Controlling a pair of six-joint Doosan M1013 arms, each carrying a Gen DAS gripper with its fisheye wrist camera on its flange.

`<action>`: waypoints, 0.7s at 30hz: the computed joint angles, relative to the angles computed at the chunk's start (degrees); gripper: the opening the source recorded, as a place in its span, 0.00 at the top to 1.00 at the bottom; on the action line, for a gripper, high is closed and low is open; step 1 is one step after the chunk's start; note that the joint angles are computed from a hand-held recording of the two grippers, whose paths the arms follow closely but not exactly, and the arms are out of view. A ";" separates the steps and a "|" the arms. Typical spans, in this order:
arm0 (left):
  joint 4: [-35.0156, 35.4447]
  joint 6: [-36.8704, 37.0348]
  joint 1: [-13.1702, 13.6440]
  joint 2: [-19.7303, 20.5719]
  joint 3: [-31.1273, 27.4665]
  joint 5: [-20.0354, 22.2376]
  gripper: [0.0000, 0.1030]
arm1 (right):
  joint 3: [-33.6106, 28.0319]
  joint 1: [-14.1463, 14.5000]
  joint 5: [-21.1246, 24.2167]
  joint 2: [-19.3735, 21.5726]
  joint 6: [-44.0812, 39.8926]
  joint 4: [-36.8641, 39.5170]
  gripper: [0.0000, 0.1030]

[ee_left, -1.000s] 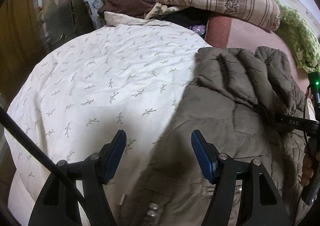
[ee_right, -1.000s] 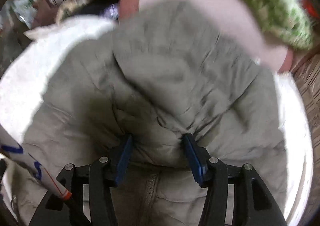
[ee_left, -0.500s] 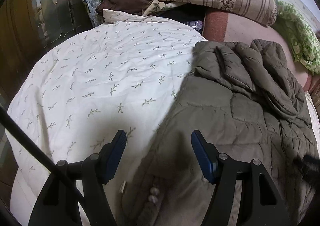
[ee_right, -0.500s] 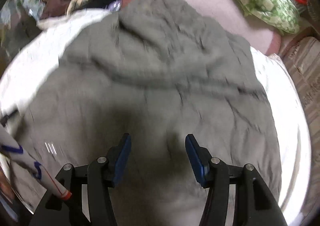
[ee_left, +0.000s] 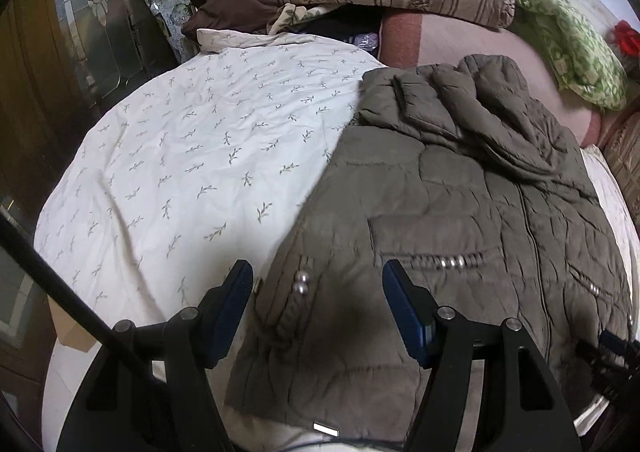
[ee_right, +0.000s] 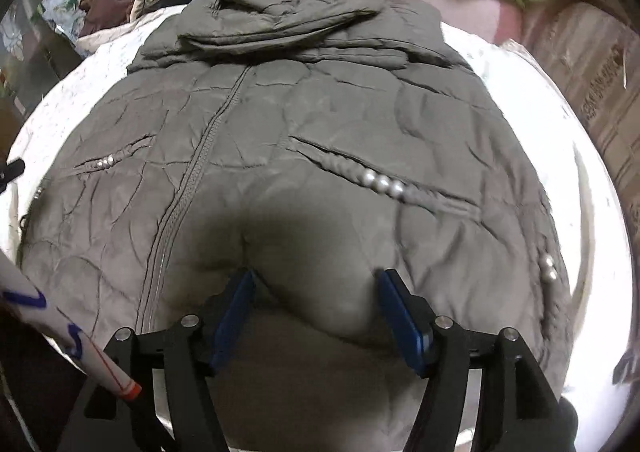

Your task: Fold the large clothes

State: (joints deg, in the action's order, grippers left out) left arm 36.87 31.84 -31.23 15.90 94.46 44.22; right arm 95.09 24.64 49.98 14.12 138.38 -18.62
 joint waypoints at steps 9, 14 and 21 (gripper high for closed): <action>1.09 0.09 -1.14 -0.91 0.75 2.55 0.35 | 5.30 -2.81 -2.05 -5.88 11.44 -5.89 0.32; -0.20 0.47 -0.57 -0.36 0.45 3.59 0.35 | 8.57 -5.66 -1.20 -8.84 17.92 -8.25 0.32; -4.37 2.54 1.04 0.63 0.05 3.60 0.35 | 12.06 -10.52 -4.00 -10.58 20.92 -4.85 0.31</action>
State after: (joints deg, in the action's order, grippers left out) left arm 32.50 34.39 -30.18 16.53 94.51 47.82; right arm 107.15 14.12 45.98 3.54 159.30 -23.47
